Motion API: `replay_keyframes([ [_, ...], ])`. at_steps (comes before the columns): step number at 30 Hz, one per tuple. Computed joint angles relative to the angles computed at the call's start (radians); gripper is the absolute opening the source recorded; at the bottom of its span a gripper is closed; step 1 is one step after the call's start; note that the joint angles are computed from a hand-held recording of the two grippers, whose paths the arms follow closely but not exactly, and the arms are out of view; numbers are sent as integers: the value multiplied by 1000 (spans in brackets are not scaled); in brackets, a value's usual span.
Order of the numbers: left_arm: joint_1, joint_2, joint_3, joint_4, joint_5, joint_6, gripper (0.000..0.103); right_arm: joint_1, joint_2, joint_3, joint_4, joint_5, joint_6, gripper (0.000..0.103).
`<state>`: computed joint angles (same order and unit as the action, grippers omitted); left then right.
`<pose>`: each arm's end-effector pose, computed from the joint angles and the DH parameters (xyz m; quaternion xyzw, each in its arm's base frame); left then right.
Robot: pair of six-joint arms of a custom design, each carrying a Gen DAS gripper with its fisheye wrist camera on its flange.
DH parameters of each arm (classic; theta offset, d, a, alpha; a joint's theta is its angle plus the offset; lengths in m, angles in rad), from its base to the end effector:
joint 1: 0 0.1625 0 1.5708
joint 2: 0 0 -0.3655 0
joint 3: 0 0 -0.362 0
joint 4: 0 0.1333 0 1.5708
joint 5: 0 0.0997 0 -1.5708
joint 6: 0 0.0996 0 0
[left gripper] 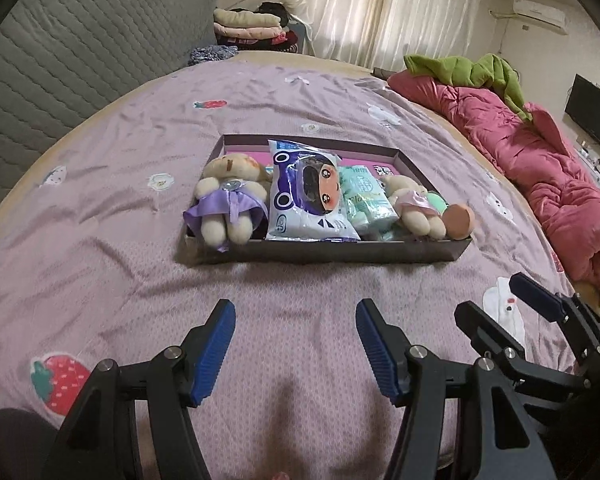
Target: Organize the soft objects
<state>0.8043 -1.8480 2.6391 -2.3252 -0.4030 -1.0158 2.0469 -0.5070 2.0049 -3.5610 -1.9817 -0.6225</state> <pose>-0.0132 -0.3380 0.2139 -0.0937 0.8290 -0.4191 0.3583 0.3017 -0.3810 -0.0544 0.4533 -0.8357 0.2234 0.2148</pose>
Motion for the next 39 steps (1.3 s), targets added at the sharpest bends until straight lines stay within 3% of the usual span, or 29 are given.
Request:
replay_keyframes([
  [8,-72,-82,-16,315,10,-223,62,11,-14,33,-10,-2,23,73],
  [13,-102,-109,-21,417,8,-299,62,16,-20,53,-37,5,16,73],
  [26,-132,-137,-21,490,-5,-369,62,14,-37,78,-56,-3,25,73],
  [34,-132,-133,-45,600,-3,-455,62,11,-31,73,-41,-27,32,73],
  [39,-120,-138,-31,536,-12,-405,62,7,-26,64,-24,-36,42,73],
])
